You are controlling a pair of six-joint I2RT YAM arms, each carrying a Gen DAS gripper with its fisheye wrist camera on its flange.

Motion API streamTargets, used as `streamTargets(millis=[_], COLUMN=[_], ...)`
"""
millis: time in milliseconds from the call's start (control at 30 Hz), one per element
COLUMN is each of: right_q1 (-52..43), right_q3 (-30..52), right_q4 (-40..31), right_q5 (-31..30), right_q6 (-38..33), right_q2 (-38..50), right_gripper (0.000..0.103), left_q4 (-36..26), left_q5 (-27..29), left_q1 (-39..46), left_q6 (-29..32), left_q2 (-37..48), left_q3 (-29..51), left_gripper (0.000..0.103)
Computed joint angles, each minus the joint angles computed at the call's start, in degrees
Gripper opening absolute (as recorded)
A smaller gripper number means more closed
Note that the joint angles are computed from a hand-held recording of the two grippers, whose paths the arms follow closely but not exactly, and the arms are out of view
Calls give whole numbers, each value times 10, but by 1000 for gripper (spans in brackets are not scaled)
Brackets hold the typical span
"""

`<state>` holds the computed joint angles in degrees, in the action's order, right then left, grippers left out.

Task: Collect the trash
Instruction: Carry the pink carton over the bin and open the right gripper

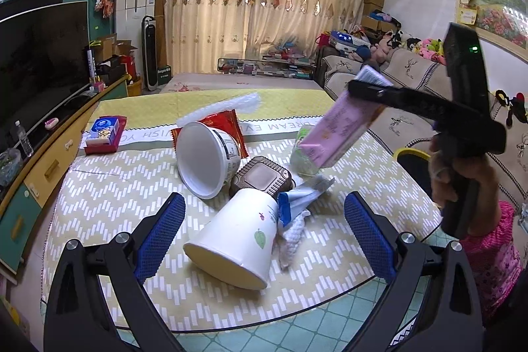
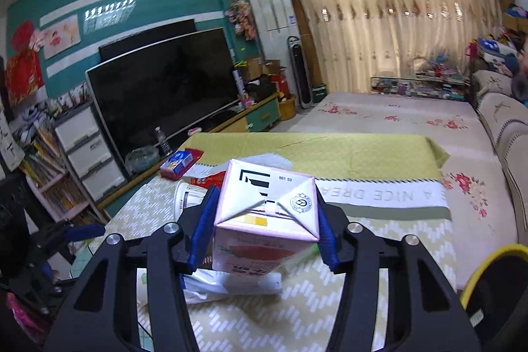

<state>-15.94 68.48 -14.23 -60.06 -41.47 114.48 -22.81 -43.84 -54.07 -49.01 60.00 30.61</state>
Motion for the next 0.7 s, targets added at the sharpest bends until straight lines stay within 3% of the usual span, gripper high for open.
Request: streamTargets(millis=[133, 233, 333, 433, 700], right_q1=[-38, -69, -100, -125, -172], right_q3=[6, -22, -54, -33, 118], right_q4=[-21, 54, 190, 252, 254], right_q5=[-11, 3, 63, 137, 281], right_q6=[-13, 24, 100, 154, 204], right_q2=[-2, -14, -14, 18, 174], right_gripper=[51, 51, 51, 51, 52], left_q4=[17, 20, 24, 37, 48], left_q5=[10, 7, 4, 15, 26], left_q1=[0, -9, -17, -15, -22], left_q6=[6, 11, 19, 28, 45], left_q2=[16, 31, 41, 57, 104], left_q3=[2, 13, 22, 28, 60], left_gripper=[95, 95, 95, 95, 95])
